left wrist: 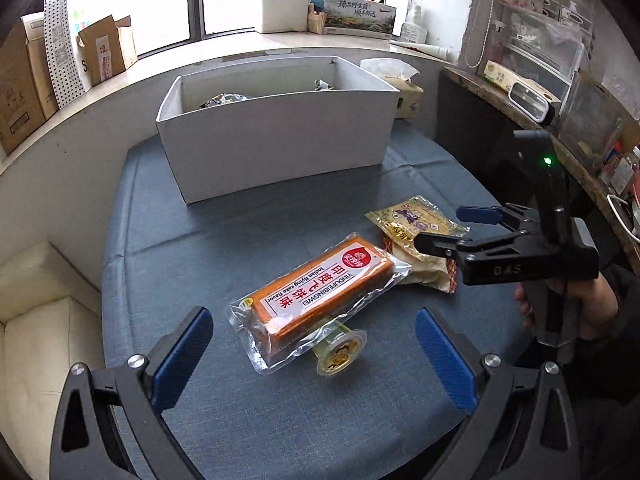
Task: Organize snacks
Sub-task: 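Withdraw both tools from the box toward the remaining snacks, then grasp the second round cookie bag with the right tool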
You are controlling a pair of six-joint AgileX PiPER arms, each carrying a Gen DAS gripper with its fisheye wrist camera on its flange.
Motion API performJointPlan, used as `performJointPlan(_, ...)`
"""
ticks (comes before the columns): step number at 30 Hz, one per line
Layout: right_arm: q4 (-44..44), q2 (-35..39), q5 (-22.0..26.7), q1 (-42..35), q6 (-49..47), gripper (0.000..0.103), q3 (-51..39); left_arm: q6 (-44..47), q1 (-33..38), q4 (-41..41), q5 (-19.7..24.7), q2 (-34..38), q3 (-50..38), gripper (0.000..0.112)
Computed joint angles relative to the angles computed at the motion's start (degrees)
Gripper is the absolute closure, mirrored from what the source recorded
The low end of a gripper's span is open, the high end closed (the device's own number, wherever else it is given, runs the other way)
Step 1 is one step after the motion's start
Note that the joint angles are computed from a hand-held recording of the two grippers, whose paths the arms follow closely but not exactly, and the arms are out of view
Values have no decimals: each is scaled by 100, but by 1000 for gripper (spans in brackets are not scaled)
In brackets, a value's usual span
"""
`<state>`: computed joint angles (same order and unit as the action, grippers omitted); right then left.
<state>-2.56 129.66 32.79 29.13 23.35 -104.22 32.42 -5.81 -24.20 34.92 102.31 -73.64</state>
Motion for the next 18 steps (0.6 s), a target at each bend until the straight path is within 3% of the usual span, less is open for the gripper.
performJointPlan(6,-39,813,877,29,-47,0,-1305,109,106,-126,100,101,-31,9)
performJointPlan(13,-446,1272,1410,159,240,1,-2105,215,166,-226,135,323,-109,9)
performJointPlan(15,-825,1337,1576,275,424,9,-2230,314,180,-263,168,401,-163,9)
performJointPlan(16,-881,1276,1470,287,418,18,-2106,450,207,-360,220,452,-203,9)
performJointPlan(18,-777,1094,1203,240,391,23,-1771,800,283,-569,417,611,-382,9)
